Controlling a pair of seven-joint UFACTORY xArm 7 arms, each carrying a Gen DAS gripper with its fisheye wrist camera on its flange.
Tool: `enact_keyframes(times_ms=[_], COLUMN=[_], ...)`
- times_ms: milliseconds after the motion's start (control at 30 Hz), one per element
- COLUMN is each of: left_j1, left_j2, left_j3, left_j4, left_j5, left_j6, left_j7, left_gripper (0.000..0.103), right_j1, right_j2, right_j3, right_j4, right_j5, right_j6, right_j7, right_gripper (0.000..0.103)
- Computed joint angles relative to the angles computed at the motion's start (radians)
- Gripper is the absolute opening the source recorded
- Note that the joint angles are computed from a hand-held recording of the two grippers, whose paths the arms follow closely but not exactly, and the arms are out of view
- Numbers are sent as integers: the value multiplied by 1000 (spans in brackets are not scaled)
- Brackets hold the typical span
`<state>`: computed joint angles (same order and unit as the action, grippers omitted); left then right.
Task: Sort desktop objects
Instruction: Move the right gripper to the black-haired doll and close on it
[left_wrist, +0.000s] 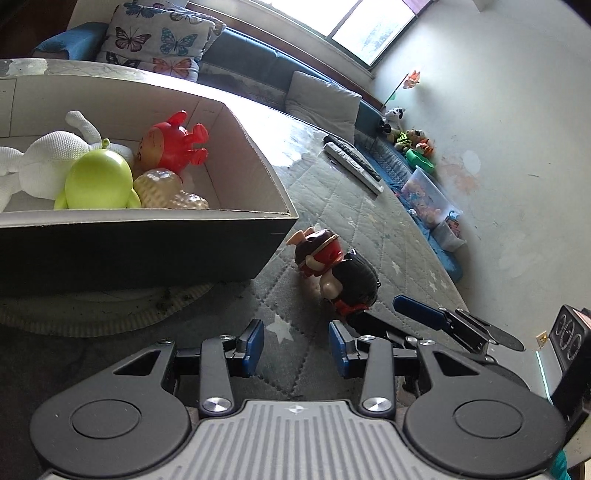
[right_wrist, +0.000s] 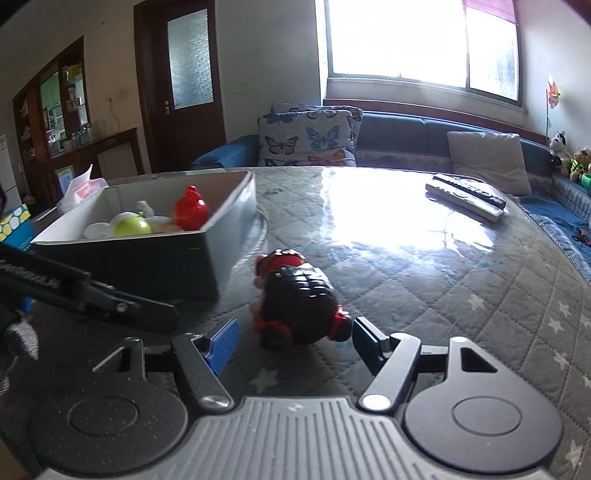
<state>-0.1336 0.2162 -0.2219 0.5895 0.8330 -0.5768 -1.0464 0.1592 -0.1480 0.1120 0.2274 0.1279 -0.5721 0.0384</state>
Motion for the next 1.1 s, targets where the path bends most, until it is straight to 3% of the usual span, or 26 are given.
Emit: enact_keyframes(times_ms=[100,333,667,767,1100], left_j1=[-6,-13,-7,17,20], left_j2=[2,11,45,60,44], left_j3=[-4,-16,-41,-58,-40], left_j4=[7,28,73,82,51], left_j5=[-15,-54,-89,-56,12], left_j6=[19,40,57,48,-10], left_j7=[1,15,26,-3,-29], left_gripper=[41,41,41,41,41], right_j1=[-10,-61,-112,-128,-86], right_j2=[39,140,190,169,20], right_j3=[-50,-101,-77,-82,-109], right_j4=[32,128,152,128,-23], right_j5=[-104,-358,-451,-524,-580], right_j6=[-2,5,5,-6,-12], right_j7=[50,192,221,271,302], right_gripper=[77,77,74,74,74])
